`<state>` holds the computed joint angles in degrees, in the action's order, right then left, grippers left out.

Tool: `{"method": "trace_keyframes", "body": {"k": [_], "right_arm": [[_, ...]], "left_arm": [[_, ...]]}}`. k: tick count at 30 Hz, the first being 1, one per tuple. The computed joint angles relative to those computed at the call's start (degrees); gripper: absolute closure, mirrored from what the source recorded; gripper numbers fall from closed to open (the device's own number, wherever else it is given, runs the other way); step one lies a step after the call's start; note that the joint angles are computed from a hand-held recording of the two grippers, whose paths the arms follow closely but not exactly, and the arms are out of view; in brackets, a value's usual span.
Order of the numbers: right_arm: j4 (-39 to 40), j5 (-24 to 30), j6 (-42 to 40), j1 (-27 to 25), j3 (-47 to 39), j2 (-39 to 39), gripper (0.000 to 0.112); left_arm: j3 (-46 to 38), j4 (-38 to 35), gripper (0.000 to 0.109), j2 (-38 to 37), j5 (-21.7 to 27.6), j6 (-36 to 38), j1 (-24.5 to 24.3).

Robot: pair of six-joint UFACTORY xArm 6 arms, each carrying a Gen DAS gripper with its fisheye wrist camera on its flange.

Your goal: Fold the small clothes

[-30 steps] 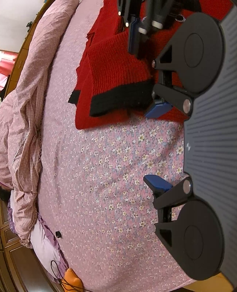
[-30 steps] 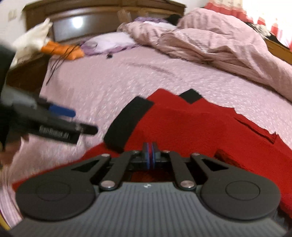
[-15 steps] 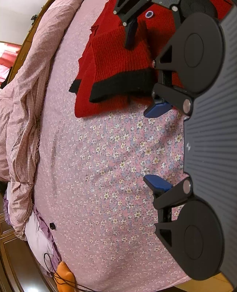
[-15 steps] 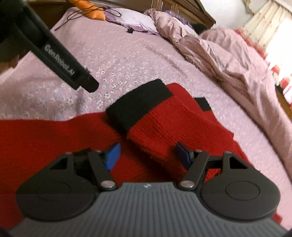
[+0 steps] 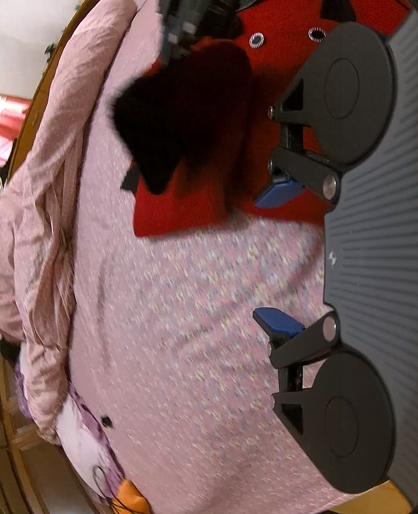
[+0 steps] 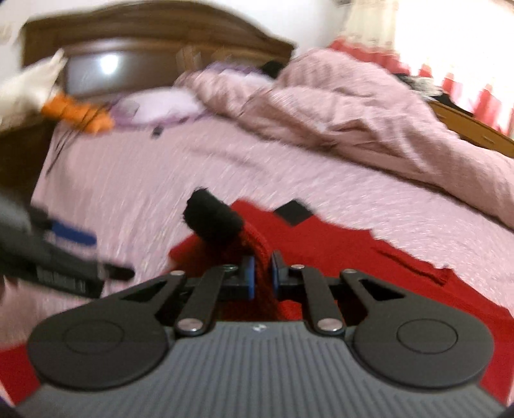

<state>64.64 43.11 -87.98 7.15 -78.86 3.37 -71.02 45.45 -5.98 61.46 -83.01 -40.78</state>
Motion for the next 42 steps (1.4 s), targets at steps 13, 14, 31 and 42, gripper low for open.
{"method": "trace_keyframes", "body": {"k": [13, 14, 31, 42], "right_arm": [[4.6, -5.6, 20.2, -9.1, -5.8, 5.1, 0.100], [3.5, -6.1, 22.0, -9.5, -5.6, 5.6, 0.100], [-7.8, 4.4, 28.1, -17.8, -3.2, 4.4, 0.065], [-9.9, 0.5, 28.8, -15.2, -17.2, 15.8, 0.055]], "left_arm": [[-8.7, -0.1, 0.035, 9.6, -1.4, 4.8, 1.8], [-9.0, -0.2, 0.035, 10.0, -1.2, 4.7, 1.8], [-12.2, 0.1, 0.035, 13.3, 1.6, 5.4, 2.9], [-12.5, 0.1, 0.035, 13.7, 2.0, 5.4, 2.7]]}}
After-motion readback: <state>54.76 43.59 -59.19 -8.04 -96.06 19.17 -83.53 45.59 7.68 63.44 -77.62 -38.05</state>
